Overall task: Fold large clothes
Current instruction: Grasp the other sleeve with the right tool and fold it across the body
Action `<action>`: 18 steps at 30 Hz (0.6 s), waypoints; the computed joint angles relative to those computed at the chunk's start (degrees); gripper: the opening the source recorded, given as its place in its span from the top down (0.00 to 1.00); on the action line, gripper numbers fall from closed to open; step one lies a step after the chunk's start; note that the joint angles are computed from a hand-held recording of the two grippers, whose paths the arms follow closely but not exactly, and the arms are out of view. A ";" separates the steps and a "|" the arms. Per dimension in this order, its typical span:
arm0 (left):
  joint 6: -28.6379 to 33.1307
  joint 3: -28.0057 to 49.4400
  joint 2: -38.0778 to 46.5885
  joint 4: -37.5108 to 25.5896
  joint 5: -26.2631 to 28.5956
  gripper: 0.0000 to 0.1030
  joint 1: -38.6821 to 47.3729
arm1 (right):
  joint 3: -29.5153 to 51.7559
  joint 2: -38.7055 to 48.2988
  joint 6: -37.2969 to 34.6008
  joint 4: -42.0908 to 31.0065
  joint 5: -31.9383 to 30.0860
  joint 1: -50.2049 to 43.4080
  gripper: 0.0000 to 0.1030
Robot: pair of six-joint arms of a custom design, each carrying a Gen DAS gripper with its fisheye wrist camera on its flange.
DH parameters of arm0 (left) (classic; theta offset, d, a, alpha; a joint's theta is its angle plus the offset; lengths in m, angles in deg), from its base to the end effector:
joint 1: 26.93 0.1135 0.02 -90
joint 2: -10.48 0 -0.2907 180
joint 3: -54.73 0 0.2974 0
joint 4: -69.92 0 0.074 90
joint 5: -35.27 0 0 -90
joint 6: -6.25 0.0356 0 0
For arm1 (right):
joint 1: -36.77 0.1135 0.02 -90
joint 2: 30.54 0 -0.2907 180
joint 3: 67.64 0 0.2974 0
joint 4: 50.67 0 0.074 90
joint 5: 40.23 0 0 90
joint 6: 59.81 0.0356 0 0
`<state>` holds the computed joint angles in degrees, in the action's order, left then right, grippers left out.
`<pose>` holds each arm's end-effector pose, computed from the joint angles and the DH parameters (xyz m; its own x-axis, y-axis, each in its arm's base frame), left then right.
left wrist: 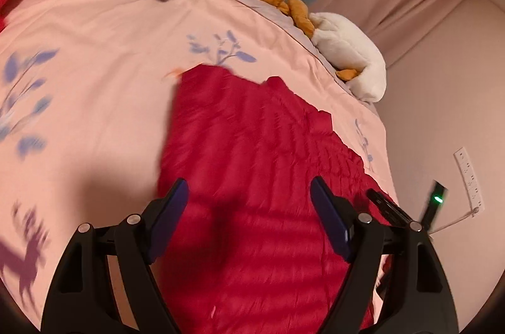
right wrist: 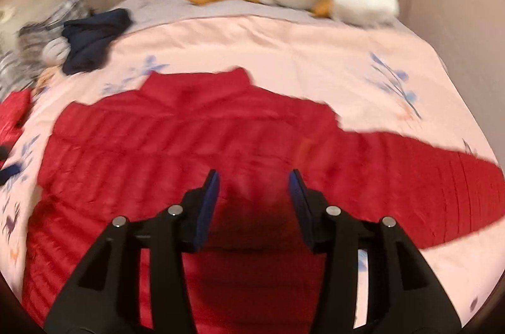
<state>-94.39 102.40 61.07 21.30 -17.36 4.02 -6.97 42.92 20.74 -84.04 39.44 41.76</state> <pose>0.1793 0.0823 0.2429 -0.6443 -0.5575 -0.5235 -0.2075 0.7863 -0.5819 0.3011 0.0327 0.2477 -0.6744 -0.2210 -0.7045 -0.3244 0.9458 0.0139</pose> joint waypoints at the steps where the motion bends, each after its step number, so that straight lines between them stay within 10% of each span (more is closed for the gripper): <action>1: -1.82 0.59 2.27 2.68 -1.63 0.31 -2.48 | 0.38 0.44 -0.40 0.14 -0.18 1.05 0.54; 4: -4.96 2.03 9.02 8.46 -6.62 0.57 -9.26 | 1.23 3.59 -1.46 -0.13 -0.01 2.82 0.60; 14: -3.83 0.54 20.65 15.01 -14.27 0.58 -14.91 | -1.16 10.52 -3.75 3.56 -0.18 0.88 0.63; 18: -3.65 2.86 19.36 10.84 -13.36 0.37 -14.45 | -1.14 5.99 -1.30 -1.15 -13.46 -6.02 0.30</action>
